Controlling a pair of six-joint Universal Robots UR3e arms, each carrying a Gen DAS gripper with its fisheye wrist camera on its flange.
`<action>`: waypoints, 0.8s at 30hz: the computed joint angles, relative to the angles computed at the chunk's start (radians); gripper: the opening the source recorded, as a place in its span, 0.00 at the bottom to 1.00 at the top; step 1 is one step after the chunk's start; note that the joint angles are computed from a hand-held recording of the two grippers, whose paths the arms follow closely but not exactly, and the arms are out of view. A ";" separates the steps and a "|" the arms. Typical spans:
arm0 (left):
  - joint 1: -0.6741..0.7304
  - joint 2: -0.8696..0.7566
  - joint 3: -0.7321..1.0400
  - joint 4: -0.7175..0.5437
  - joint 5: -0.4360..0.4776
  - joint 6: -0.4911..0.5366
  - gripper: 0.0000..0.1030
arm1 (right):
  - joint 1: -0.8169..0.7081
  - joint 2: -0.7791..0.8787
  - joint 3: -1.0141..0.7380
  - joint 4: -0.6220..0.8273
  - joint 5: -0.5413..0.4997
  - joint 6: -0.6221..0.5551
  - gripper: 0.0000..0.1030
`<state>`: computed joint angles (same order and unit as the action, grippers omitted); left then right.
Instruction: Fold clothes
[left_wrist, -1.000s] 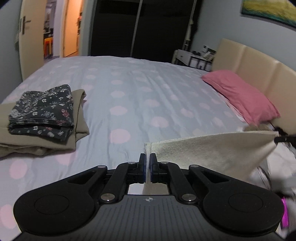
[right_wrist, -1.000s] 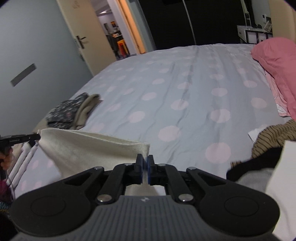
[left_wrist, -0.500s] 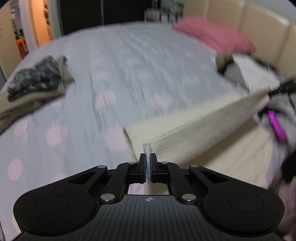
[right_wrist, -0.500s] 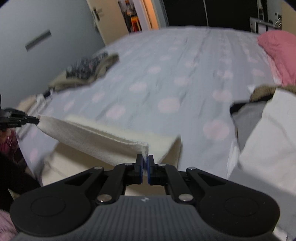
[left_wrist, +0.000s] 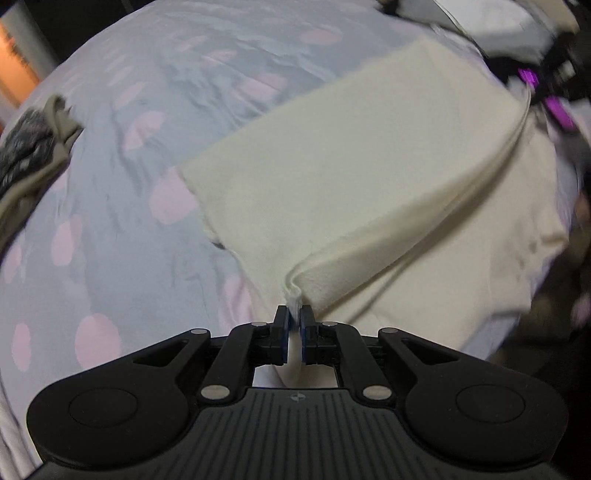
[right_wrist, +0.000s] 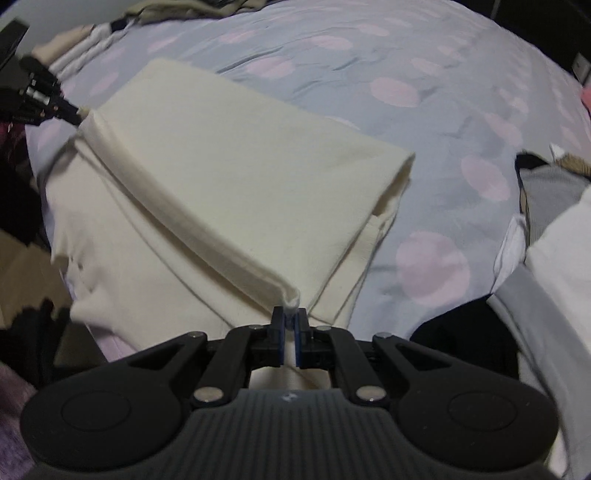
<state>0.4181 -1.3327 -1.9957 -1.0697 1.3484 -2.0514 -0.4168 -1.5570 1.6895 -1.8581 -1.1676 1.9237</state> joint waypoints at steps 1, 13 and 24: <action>0.000 0.030 -0.026 0.008 0.001 0.031 0.17 | 0.000 -0.024 0.023 -0.010 -0.003 -0.038 0.17; -0.082 0.396 -0.426 0.262 -0.032 0.457 0.35 | 0.031 -0.369 0.428 -0.240 0.028 -0.512 0.37; -0.187 0.251 -0.613 0.687 0.141 0.533 0.37 | 0.137 -0.374 0.666 -0.636 -0.050 -0.637 0.38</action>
